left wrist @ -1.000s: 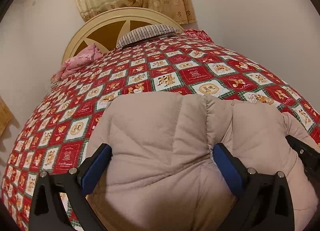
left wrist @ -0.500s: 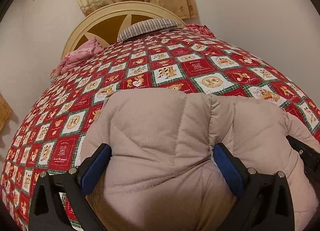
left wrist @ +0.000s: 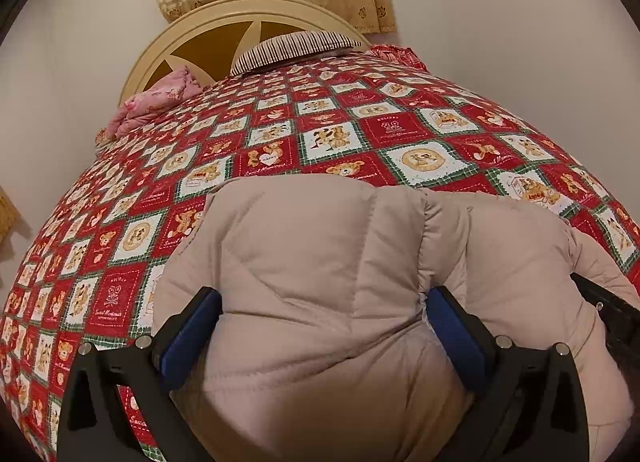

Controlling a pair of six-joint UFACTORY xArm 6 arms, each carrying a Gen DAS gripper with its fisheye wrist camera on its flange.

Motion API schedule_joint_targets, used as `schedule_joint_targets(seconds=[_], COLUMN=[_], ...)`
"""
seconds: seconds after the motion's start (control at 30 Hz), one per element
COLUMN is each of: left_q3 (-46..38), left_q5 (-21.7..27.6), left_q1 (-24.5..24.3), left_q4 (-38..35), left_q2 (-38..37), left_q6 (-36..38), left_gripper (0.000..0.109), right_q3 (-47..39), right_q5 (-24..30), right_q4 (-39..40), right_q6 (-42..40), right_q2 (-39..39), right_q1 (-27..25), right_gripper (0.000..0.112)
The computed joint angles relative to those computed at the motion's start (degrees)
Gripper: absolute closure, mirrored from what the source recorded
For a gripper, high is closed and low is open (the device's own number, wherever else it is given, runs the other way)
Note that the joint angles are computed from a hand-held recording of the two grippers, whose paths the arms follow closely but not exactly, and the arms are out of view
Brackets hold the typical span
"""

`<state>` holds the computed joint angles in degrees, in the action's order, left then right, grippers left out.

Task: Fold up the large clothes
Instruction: 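Hold the pink comforter fold with both grippers side by side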

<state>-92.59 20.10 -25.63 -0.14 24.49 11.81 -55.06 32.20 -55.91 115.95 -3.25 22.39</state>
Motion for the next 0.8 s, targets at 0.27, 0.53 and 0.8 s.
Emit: schedule_joint_targets(seconds=[0.27,0.53,0.8], left_q3=[-0.9,-2.2,-3.0], left_q5=[0.7,1.8,2.3], left_q1=[0.0,-0.1,-0.3], left_q4=[0.1,0.2,1.8], left_q2=[0.6,1.5,2.0], left_q6=[0.0,-0.4,-1.7], left_gripper=[0.006,0.006,0.006], right_q3=[0.3,0.4,0.5], right_q5=[-1.1,-2.4,-4.8], right_q4=[0.3,1.7,5.6], right_q6=[-0.1,-1.5,-7.0], right_q2=[-0.1,0.1,0.2], right_q1=[-0.4,-1.0,-2.5], right_gripper=[0.047,0.046,0.044])
